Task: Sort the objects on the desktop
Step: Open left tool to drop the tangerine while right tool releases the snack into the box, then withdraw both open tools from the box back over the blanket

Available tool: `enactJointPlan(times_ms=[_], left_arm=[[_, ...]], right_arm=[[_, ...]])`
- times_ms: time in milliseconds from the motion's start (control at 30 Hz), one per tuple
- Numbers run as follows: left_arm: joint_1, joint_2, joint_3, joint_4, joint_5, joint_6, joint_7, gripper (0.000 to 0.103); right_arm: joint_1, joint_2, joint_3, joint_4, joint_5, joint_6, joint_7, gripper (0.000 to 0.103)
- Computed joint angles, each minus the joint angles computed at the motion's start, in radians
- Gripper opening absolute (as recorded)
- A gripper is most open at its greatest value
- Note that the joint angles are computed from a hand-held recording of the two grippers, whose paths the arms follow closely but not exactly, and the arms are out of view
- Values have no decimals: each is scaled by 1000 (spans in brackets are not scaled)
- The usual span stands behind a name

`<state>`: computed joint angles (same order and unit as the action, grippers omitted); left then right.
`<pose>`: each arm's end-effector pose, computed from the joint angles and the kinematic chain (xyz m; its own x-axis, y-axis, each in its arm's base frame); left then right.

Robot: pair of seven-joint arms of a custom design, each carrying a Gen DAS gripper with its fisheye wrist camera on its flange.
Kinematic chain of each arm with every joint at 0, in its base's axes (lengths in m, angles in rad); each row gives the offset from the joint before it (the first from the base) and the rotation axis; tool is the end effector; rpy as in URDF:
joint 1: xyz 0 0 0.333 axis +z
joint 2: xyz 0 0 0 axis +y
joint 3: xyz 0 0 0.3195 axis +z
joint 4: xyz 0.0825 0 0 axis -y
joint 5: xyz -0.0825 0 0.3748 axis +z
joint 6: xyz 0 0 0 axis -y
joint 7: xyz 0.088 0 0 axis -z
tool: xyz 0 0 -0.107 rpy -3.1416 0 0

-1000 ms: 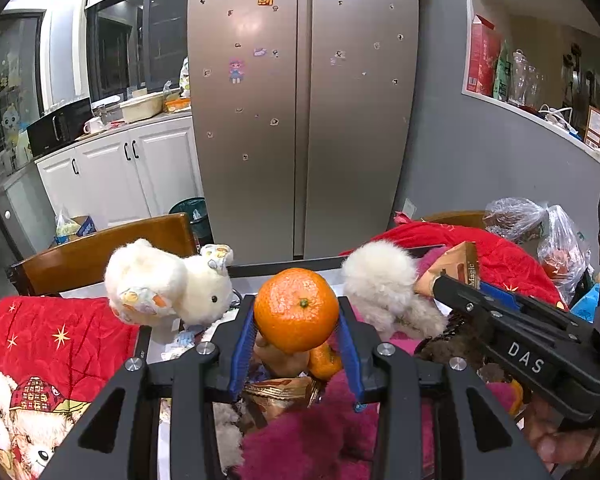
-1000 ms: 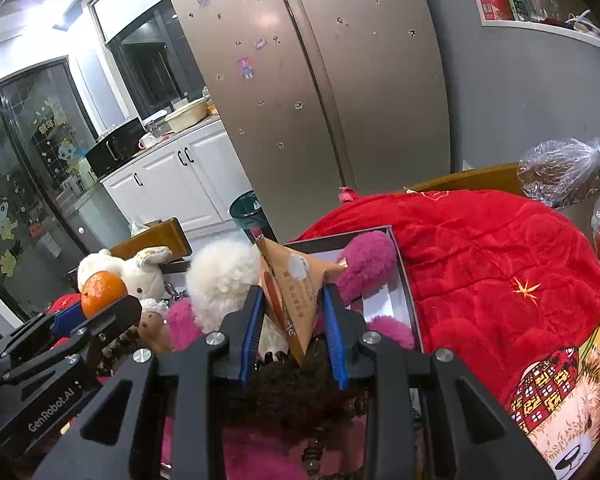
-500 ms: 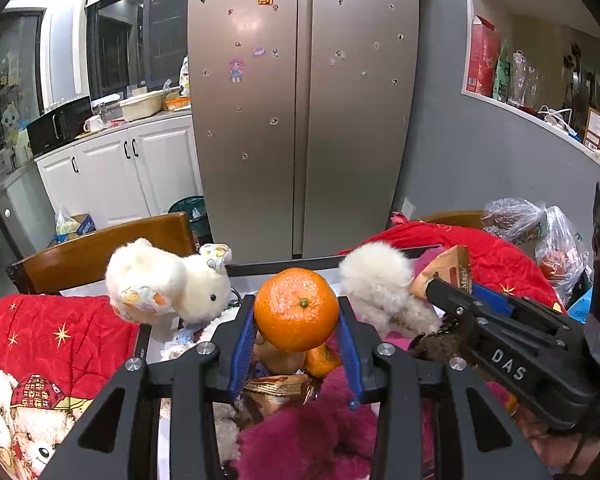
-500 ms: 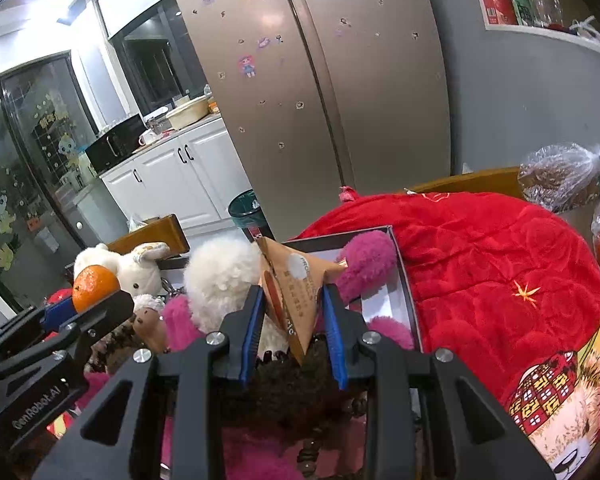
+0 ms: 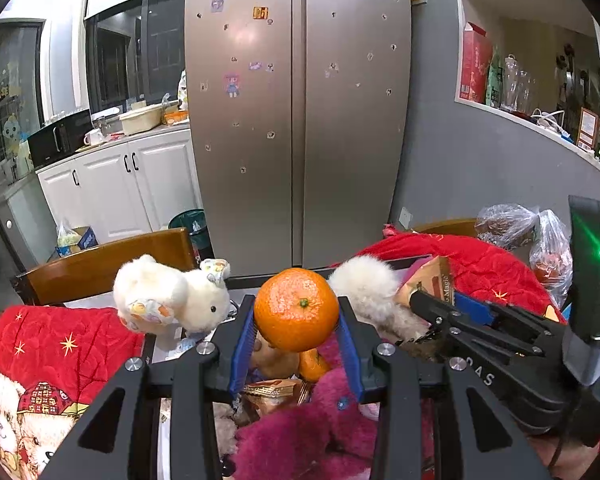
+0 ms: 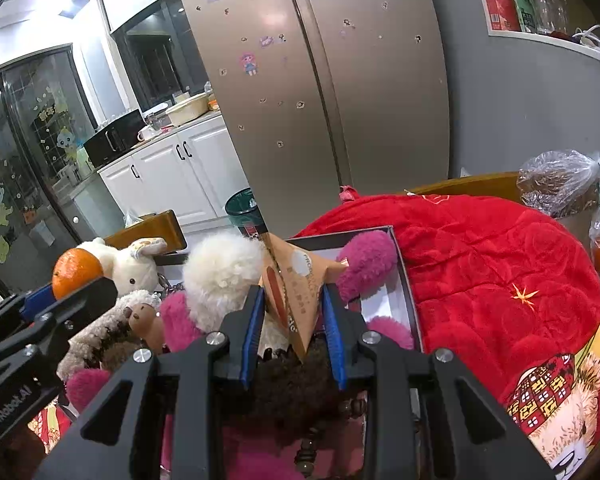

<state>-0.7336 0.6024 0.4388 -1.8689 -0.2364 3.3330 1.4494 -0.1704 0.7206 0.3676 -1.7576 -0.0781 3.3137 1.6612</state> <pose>0.6471 -0.2211 0.3395 -0.1142 -0.9934 0.0130 -0.5878 0.0571 -0.8070 0.7022 0.0964 0.2947 0.1089 -0.9607 -0.2554 -0.6632 0.1212 -0.7386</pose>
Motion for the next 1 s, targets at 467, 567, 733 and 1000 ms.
enactJointPlan(times_ms=[467, 567, 733, 1000], left_arm=[[-21, -3, 17, -1, -30, 5, 8, 44], [6, -18, -8, -5, -3, -15, -25, 101], [-36, -14, 52, -8, -13, -25, -73, 103], [-56, -21, 83, -29, 13, -11, -105, 103]], right_arm=[[-67, 25, 77, 9, -8, -15, -34, 33], [-163, 66, 192, 13, -28, -11, -46, 63], [-191, 74, 218, 6, -56, 4, -28, 92], [-107, 28, 119, -15, -72, 47, 10, 103]])
